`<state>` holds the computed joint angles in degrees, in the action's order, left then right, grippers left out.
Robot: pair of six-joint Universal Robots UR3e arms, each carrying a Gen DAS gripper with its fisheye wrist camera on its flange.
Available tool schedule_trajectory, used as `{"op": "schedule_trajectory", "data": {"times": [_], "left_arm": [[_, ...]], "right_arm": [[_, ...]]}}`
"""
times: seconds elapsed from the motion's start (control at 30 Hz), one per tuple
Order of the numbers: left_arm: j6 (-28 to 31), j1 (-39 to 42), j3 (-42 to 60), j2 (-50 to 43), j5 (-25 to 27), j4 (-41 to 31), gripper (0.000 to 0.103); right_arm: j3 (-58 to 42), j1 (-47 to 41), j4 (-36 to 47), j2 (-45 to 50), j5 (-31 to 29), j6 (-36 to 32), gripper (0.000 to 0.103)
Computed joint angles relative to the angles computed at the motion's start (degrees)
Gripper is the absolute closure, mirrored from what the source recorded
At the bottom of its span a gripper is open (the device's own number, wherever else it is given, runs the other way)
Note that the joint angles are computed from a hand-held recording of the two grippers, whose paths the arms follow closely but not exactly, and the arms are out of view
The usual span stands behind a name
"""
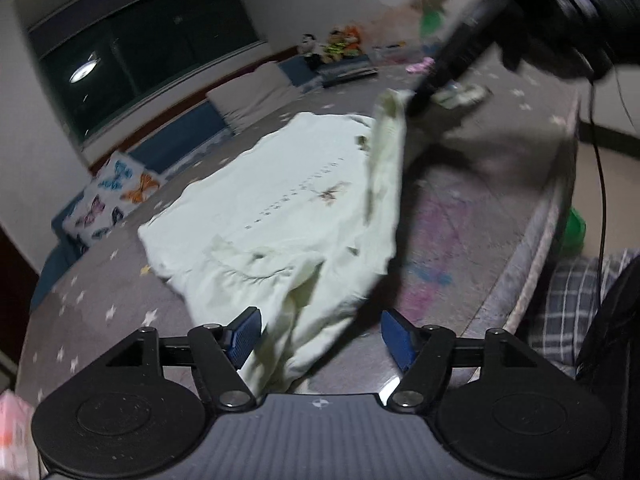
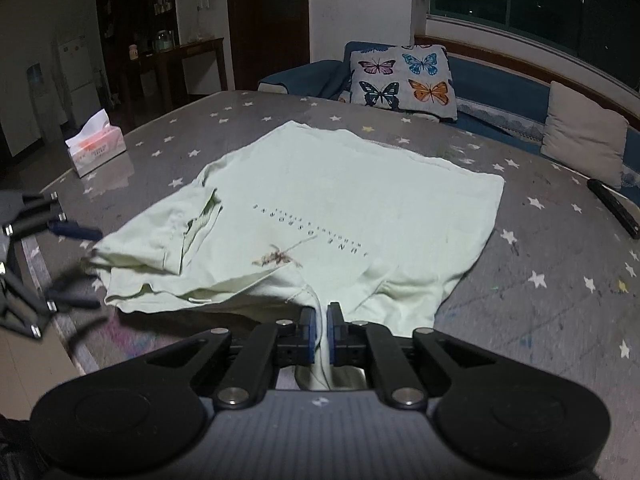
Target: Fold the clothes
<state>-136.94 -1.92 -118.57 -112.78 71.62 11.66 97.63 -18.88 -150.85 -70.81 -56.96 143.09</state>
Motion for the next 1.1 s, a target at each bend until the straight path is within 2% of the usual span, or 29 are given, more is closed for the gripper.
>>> {"op": "schedule_trajectory", "data": {"times": [0.07, 0.13, 0.2, 0.27, 0.37, 0.47, 0.63, 0.7, 0.83, 0.97, 1.1], "left_arm": [[-0.4, -1.0, 1.2, -2.8, 1.4, 3.1, 0.031], [-1.9, -1.1, 2.8, -4.1, 2.4, 3.2, 0.034], [-3.2, -1.1, 4.3, -5.3, 3.5, 3.0, 0.050], [-4.3, -0.6, 5.7, -5.8, 4.7, 2.0, 0.083], [-5.8, 0.7, 5.5, -4.3, 3.7, 1.1, 0.095], [-5.4, 1.7, 3.2, -0.9, 2.2, 1.6, 0.096], [-3.3, 4.6, -2.8, 9.4, -2.5, -2.9, 0.097], [-1.9, 6.0, -5.8, 14.9, -4.5, -6.1, 0.097], [-0.3, 9.7, -10.6, 27.5, -9.5, -15.9, 0.097], [-1.4, 9.7, -8.4, 27.1, -9.1, -16.5, 0.097], [-4.6, 9.0, -4.1, 22.7, -8.1, -15.2, 0.097]], "right_arm": [[-0.8, 0.3, -0.3, 0.4, -0.2, 0.5, 0.098], [-1.4, 0.4, -0.6, 0.8, -0.2, 1.0, 0.098], [-1.6, 0.4, -1.0, 1.1, -0.3, 1.4, 0.098], [-1.4, 0.3, -1.5, 1.3, -0.3, 1.7, 0.098], [-0.1, 0.1, -2.7, 0.8, 0.1, 1.8, 0.099], [2.3, -0.5, -3.8, -0.9, 1.4, 0.9, 0.100], [8.2, -2.7, -3.8, -7.0, 4.4, -2.5, 0.100], [11.0, -4.6, -1.0, -11.0, 6.2, -5.0, 0.100], [17.1, -11.5, 13.4, -24.3, 12.1, -14.1, 0.101], [18.2, -16.2, 26.8, -33.5, 15.2, -21.4, 0.102], [16.6, -14.6, 21.8, -30.5, 14.6, -17.6, 0.103]]}}
